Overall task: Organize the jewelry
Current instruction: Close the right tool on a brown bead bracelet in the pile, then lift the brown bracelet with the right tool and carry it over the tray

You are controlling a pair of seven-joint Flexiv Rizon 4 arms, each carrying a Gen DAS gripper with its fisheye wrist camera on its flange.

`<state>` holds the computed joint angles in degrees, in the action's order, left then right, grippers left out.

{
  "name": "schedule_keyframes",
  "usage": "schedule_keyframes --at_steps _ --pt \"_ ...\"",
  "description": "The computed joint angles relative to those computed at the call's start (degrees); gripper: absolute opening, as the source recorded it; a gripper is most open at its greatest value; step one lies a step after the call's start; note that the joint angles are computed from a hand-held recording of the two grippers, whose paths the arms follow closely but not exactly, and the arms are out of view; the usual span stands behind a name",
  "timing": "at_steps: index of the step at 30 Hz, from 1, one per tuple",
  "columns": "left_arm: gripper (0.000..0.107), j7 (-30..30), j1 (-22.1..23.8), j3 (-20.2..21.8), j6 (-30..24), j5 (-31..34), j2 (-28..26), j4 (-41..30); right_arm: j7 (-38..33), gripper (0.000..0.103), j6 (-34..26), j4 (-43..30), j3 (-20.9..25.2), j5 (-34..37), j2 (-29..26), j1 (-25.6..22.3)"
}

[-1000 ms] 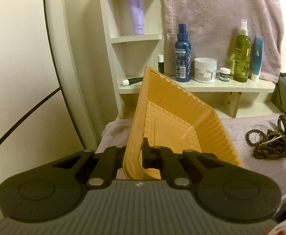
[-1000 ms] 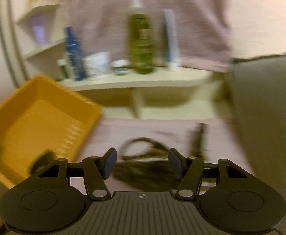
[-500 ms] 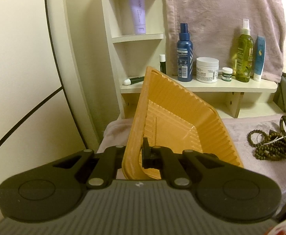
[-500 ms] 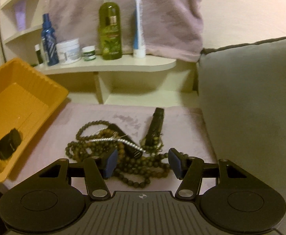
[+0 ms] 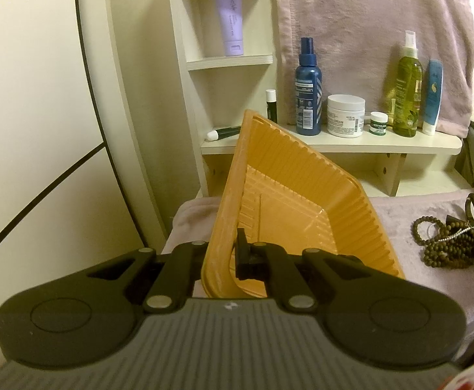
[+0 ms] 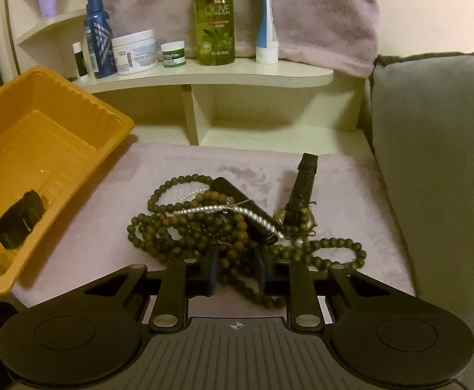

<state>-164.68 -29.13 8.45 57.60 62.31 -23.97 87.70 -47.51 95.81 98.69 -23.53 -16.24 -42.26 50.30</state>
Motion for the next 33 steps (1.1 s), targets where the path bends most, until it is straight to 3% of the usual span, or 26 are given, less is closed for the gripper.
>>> schedule_keyframes --at_steps 7,10,13,22,33 --pt "0.005 0.1 0.1 -0.1 -0.3 -0.2 -0.1 -0.2 -0.2 0.022 -0.5 -1.2 3.5 -0.4 -0.2 -2.6" --pt "0.005 0.1 0.1 -0.1 -0.2 -0.4 0.0 -0.2 0.2 0.013 0.1 -1.2 3.7 0.0 -0.3 -2.8" --pt "0.005 0.0 0.0 -0.1 -0.3 -0.3 -0.1 -0.2 0.3 0.007 1.6 -0.3 2.0 0.7 0.4 -1.5" --pt "0.005 -0.5 0.0 0.0 0.0 -0.2 -0.2 -0.3 -3.7 0.006 5.3 0.5 -4.2 5.1 2.6 3.7" --pt "0.005 -1.1 0.1 0.1 0.4 -0.3 -0.1 -0.2 -10.2 0.006 8.1 -0.3 -5.7 10.9 5.0 6.1"
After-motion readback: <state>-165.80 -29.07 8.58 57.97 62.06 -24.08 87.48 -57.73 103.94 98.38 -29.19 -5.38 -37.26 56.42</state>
